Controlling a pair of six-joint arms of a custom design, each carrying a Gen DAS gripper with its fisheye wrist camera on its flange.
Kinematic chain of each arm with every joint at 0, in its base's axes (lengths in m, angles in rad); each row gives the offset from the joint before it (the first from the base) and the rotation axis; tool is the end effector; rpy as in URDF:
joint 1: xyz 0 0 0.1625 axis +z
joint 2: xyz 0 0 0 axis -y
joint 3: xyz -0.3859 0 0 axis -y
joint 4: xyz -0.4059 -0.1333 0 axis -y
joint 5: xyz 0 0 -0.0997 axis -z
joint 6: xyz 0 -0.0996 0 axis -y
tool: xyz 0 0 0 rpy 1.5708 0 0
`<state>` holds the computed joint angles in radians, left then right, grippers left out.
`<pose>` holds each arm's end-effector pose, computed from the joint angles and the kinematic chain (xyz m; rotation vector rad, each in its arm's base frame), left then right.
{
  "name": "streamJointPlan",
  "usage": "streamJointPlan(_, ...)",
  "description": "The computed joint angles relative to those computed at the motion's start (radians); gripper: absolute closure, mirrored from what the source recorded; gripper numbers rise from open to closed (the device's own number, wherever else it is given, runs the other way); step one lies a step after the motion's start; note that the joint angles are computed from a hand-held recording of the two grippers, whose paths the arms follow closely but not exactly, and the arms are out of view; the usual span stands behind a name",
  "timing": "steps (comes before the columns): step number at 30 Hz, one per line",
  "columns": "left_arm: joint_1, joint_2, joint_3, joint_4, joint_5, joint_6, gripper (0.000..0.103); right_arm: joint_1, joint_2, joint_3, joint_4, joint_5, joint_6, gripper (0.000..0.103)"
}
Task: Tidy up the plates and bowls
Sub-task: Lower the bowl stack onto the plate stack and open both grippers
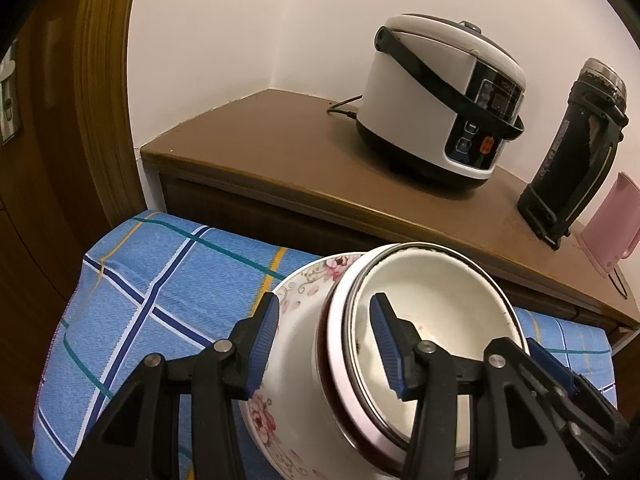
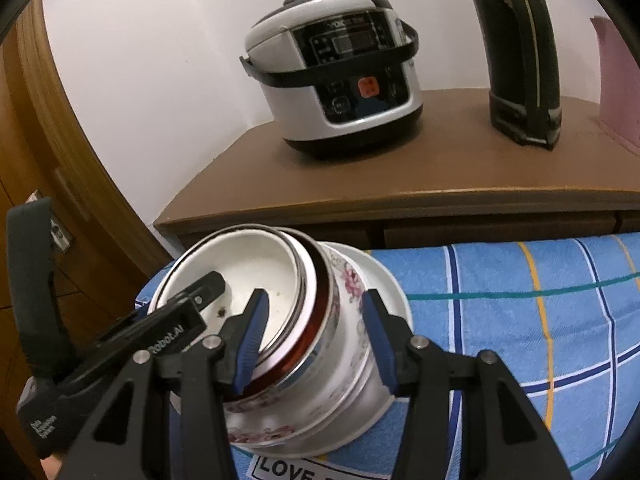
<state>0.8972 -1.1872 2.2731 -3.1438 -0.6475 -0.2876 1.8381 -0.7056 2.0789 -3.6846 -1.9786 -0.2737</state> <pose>-0.1143 -0.4843 0.1548 0.1639 2.3376 -1.0473 0.2248 -0.4658 0.0145 0.4872 -2.5276 0.9943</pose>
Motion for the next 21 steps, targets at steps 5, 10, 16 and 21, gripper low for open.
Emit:
streamJointPlan(5, 0.004, -0.005, -0.001, 0.014, -0.007, -0.015, 0.05, 0.006, 0.002, -0.002, 0.005, -0.008, -0.002, 0.048)
streamJointPlan(10, 0.004, -0.007, 0.002, 0.008, -0.006, -0.014, 0.046, 0.006, 0.006, -0.007, 0.002, -0.013, -0.008, 0.048)
streamJointPlan(16, -0.007, -0.003, 0.011, -0.037, 0.01, 0.014, 0.044, 0.001, 0.003, -0.002, -0.004, -0.014, -0.01, 0.044)
streamJointPlan(21, -0.024, 0.013, 0.021, -0.114, 0.055, 0.057, 0.03, 0.0, -0.004, 0.01, -0.022, 0.009, -0.018, 0.043)
